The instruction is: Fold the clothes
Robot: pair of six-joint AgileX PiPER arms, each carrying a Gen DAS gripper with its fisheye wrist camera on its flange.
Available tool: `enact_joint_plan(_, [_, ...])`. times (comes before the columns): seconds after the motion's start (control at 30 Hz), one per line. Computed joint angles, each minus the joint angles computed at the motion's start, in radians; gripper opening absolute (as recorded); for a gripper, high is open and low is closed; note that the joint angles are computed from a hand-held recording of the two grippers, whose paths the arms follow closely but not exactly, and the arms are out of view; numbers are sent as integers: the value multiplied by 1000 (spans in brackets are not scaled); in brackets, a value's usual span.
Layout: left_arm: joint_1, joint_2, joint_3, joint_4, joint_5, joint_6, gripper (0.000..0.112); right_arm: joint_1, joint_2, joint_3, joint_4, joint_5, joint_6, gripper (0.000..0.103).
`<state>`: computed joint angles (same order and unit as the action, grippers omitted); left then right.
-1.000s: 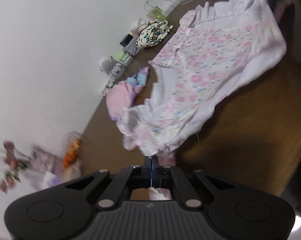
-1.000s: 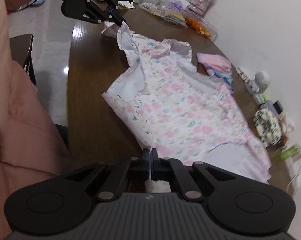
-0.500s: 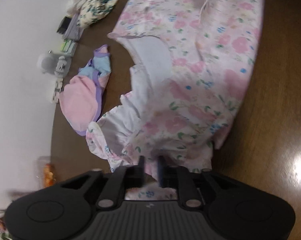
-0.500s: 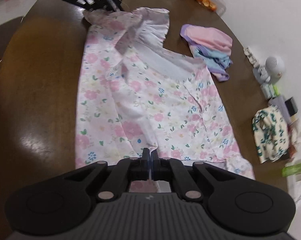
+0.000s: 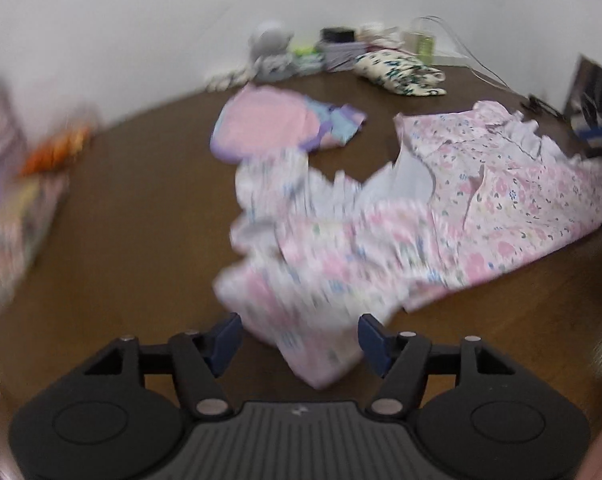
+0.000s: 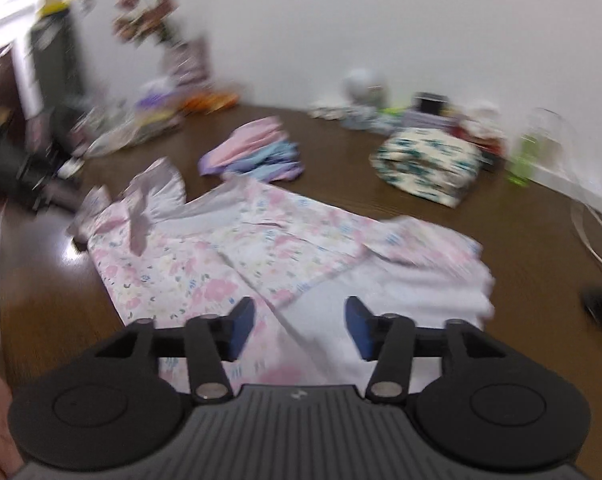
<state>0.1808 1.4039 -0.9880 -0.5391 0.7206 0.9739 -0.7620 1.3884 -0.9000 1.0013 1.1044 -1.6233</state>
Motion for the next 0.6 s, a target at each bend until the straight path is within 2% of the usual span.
enact_joint_plan(0.13, [30, 0, 72, -69, -30, -72, 64, -155, -79, 123, 26, 2, -20, 61])
enact_joint_plan(0.23, [49, 2, 97, -121, -57, -107, 63, -268, -100, 183, 43, 13, -13, 61])
enact_joint_plan(0.3, [66, 14, 92, -170, -49, -116, 61, -330, -94, 210, 48, 31, -18, 61])
enact_joint_plan(0.33, [73, 17, 93, -192, -47, -117, 55, -356, -91, 220, 45, 40, -23, 61])
enact_joint_plan(0.37, [76, 21, 92, -210, -44, -115, 39, -374, -84, 227, 45, 50, -25, 61])
enact_joint_plan(0.4, [75, 29, 88, -222, -41, -116, 29, -390, -75, 232, 44, 59, -26, 61])
enact_joint_plan(0.43, [76, 37, 82, -230, -31, -113, 14, -392, -71, 237, 45, 63, -25, 61])
enact_joint_plan(0.53, [60, 33, 89, -234, -39, -101, 6, -379, -60, 244, 56, 61, -29, 60])
enact_joint_plan(0.6, [25, 6, 110, -191, -89, -128, 3, -347, -53, 237, 54, 46, -23, 40])
